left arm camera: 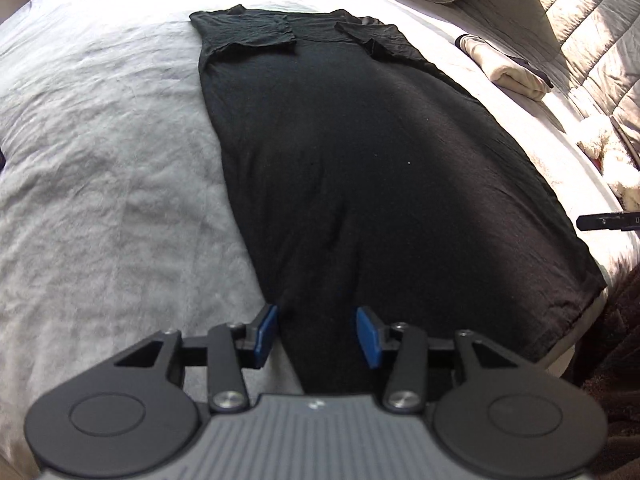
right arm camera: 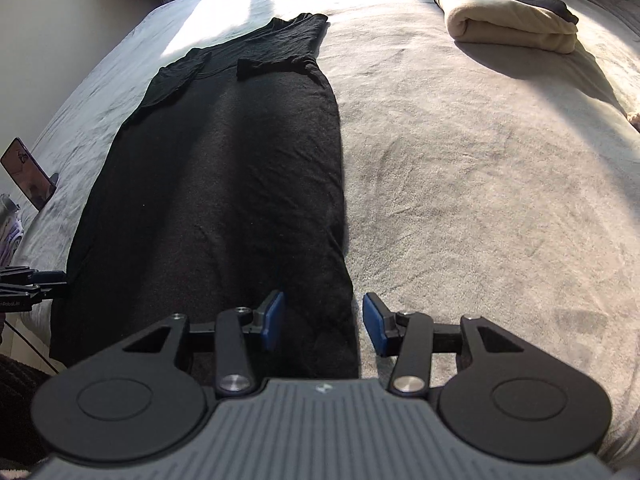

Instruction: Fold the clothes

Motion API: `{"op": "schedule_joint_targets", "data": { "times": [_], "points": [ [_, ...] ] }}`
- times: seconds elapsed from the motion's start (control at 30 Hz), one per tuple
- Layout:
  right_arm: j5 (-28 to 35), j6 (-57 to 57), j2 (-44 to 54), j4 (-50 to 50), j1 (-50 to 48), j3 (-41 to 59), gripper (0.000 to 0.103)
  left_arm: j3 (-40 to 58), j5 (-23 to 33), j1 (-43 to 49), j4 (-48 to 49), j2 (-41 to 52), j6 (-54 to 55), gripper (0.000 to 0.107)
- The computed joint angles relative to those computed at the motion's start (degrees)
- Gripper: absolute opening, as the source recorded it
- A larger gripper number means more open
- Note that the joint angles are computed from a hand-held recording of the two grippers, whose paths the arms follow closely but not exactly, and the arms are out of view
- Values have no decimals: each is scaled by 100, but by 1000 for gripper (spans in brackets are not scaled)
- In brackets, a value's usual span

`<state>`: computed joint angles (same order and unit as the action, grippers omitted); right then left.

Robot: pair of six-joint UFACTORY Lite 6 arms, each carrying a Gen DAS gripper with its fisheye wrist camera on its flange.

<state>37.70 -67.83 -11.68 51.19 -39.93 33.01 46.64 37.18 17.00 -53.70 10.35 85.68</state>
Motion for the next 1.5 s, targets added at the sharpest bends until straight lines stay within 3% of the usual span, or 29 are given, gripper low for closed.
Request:
{"op": "schedule_joint_targets", "data": {
  "times": [0.2,0.43,0.6,0.83,1.17,1.23,1.3,1.5],
  "points": [
    [745,-31,-299,-464,-888,-230,48,-2,1042,821,375,192,-252,44],
    [1496,-61,430,-575,-1603,4,48,503,1995,1477,430,1138,-392,43],
    [1773,-104,1048,-394,-1845,253,50,660,2300,1649,299,1564,-308,43],
    [1802,-211,1001,-459,-1589,292,49,620,2430,1582,278,1650,-179,42],
    [1869,-167,1346,-645,-1345,578,28,637,2415,1499,411,1707,52,37],
    [1886,-100,1437,-637,-1243,633,17,640,2340,1495,464,1708,14,28],
    [1933,2,1506,-596,-1133,684,8,699,2251,1477,534,1770,-99,6],
    [2473,83,1445,-177,-1098,964,7,953,2764,1739,215,2013,-103,5]
  ]
}}
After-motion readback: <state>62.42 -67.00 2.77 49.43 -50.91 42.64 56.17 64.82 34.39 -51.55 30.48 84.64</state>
